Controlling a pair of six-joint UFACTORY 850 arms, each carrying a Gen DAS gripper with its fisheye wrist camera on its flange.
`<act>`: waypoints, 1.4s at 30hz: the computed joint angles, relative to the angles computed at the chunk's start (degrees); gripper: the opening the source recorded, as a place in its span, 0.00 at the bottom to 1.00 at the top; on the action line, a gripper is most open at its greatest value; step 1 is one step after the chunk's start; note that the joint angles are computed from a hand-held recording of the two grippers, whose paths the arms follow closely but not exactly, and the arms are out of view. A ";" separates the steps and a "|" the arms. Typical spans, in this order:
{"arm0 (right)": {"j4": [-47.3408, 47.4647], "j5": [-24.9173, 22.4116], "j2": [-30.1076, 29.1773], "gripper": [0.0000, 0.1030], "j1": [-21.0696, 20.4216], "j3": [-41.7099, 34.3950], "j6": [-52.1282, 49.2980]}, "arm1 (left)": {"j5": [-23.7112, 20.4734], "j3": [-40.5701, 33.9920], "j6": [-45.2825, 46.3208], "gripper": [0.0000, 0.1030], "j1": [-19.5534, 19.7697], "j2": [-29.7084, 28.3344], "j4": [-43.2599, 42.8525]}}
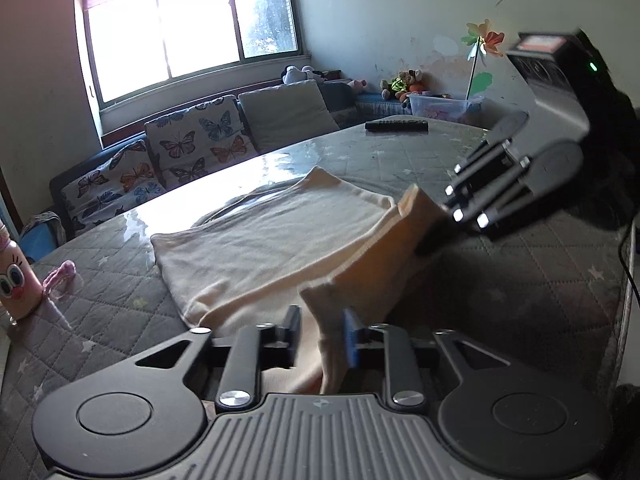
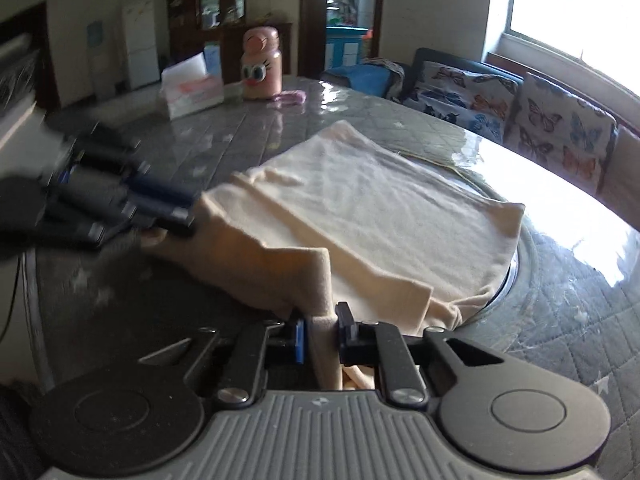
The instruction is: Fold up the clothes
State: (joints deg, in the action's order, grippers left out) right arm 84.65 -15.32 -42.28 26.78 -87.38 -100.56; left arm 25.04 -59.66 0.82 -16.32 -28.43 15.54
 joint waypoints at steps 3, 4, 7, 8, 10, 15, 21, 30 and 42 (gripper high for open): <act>1.39 -0.45 0.01 0.12 -0.18 -0.68 -0.13 | 0.51 1.34 4.96 0.43 -0.42 0.38 -3.56; 2.57 -0.47 0.02 0.12 -0.18 -0.78 -1.08 | 0.48 1.42 7.93 0.43 -0.72 0.24 -5.90; 6.08 -0.36 0.05 0.11 -0.08 -0.97 -3.84 | 0.36 0.84 14.78 0.43 -1.17 -0.83 -11.82; 7.12 -0.23 0.08 0.11 -0.03 -0.95 -4.51 | 0.06 0.47 15.82 0.40 -1.17 -1.25 -12.95; 10.24 -0.09 0.25 0.10 0.04 -0.50 -6.80 | -0.35 -0.09 16.94 0.17 -1.06 -1.86 -14.42; 18.69 -0.98 1.62 0.09 -0.13 2.11 -14.53 | 1.15 1.37 15.06 0.07 -0.93 0.02 -13.18; 28.41 -3.68 6.02 0.09 -0.53 7.60 -24.84 | 2.31 5.76 10.39 0.06 -1.12 5.43 -8.56; 28.33 -8.88 17.93 0.09 -0.89 21.06 -26.82 | 2.03 16.05 1.17 0.06 -2.10 17.40 0.90; 18.77 -5.65 12.38 0.09 -0.55 11.54 -16.91 | 0.51 6.56 1.11 0.06 0.24 9.65 -3.51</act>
